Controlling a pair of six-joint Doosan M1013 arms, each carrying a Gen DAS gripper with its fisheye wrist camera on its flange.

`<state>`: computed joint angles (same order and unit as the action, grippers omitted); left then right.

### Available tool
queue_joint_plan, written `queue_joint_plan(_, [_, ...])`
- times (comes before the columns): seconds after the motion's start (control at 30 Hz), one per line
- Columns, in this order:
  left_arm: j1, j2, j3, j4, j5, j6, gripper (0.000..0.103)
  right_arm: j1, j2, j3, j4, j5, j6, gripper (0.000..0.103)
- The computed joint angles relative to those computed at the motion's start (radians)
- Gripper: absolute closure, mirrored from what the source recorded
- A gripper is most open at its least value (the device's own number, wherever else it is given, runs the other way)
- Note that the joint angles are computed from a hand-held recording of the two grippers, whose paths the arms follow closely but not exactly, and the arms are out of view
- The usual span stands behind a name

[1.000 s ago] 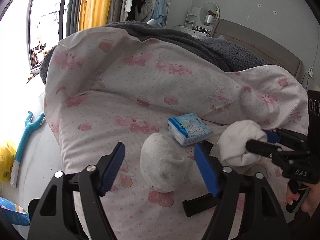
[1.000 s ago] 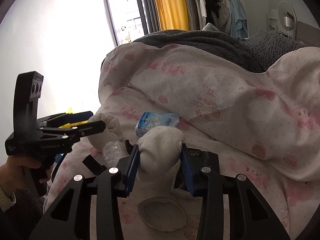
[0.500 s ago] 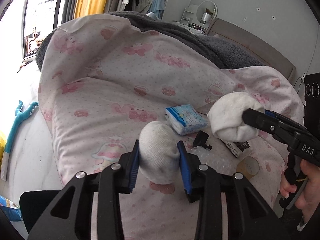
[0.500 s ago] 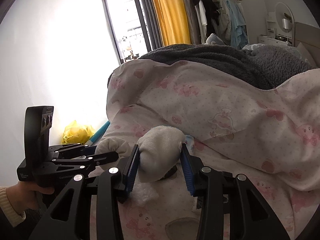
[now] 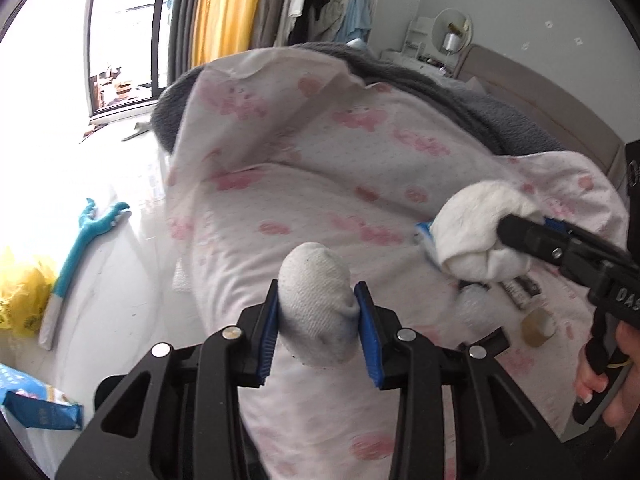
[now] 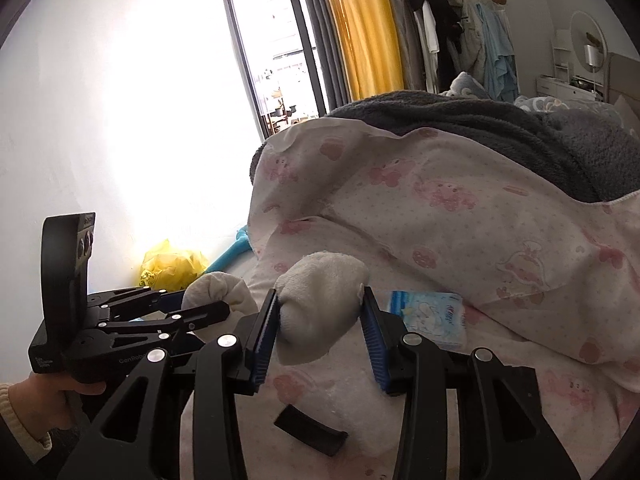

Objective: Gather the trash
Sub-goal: 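Carry both white socks over the teal bin and open the left tool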

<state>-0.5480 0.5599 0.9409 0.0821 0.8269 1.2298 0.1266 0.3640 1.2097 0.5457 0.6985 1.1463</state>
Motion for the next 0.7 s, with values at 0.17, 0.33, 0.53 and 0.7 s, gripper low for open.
queue_joint_plan(0.17, [0.023, -0.012, 0.023, 0.011, 0.065, -0.020, 0.064, 0.034, 0.022, -0.033, -0.009, 0.034, -0.013, 0.062])
queue_joint_plan(0.33, [0.049, -0.026, 0.053, 0.023, 0.122, -0.052, 0.064, 0.070, 0.043, -0.056, -0.016, 0.061, -0.012, 0.062])
queue_joint_plan(0.53, [0.100, -0.041, 0.097, -0.058, 0.195, -0.073, 0.064, 0.115, 0.077, -0.098, -0.016, 0.128, 0.013, 0.062])
queue_joint_plan(0.7, [0.127, -0.049, 0.131, -0.068, 0.255, -0.084, 0.064, 0.154, 0.107, -0.142, -0.055, 0.174, 0.042, 0.062])
